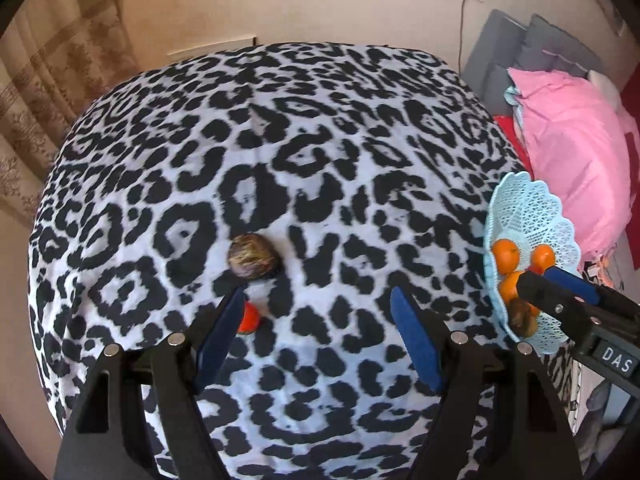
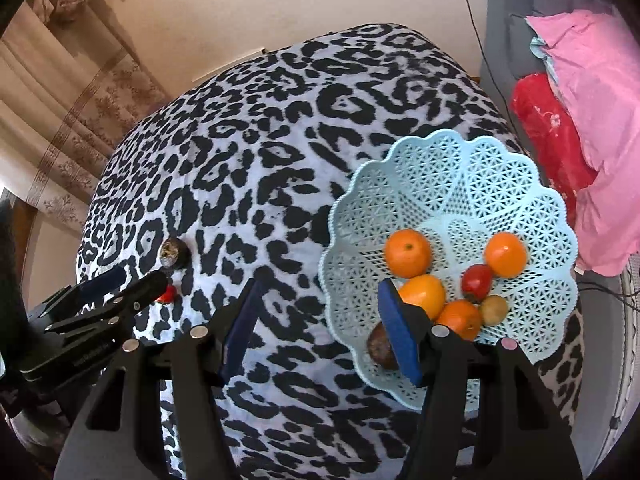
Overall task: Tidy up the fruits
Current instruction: 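Move both open grippers back toward the last tomato and dark brown fruit, then grasp the last red tomato with the left gripper while the right gripper grasps the dark brown fruit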
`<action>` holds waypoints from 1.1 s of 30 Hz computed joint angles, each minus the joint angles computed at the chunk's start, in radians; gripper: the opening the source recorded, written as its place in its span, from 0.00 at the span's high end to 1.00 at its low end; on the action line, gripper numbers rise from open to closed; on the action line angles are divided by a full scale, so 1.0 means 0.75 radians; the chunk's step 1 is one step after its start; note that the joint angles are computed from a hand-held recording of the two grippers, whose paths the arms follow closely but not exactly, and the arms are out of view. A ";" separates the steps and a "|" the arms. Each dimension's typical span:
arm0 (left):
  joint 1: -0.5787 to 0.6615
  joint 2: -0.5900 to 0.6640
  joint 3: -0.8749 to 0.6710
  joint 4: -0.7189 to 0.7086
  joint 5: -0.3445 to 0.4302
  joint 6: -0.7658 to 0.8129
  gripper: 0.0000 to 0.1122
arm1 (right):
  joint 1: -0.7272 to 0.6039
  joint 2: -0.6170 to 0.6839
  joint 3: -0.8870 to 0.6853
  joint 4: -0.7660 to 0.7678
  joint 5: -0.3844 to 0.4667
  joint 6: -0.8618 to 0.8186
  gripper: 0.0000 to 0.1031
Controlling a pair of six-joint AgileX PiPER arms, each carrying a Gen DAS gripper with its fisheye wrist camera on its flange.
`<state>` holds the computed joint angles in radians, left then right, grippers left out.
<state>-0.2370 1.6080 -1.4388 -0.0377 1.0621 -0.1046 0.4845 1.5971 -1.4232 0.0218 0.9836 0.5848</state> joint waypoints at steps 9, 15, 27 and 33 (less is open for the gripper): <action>0.112 -0.055 0.106 -0.035 -0.044 0.063 0.33 | 0.056 0.009 -0.020 -0.027 0.014 0.045 0.40; 0.208 -0.065 0.207 -0.085 -0.085 0.128 0.33 | 0.071 0.012 0.006 -0.019 0.018 0.065 0.40; 0.346 0.009 0.222 -0.223 -0.099 0.250 0.35 | 0.160 0.148 -0.121 0.049 0.042 -0.038 0.40; 0.358 0.058 0.231 -0.251 -0.115 0.294 0.46 | 0.182 0.221 -0.185 0.082 0.054 -0.075 0.40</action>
<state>0.0313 1.6518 -1.2658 -0.2256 0.9758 0.1156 0.6211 1.7630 -1.5618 0.0831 1.0242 0.5285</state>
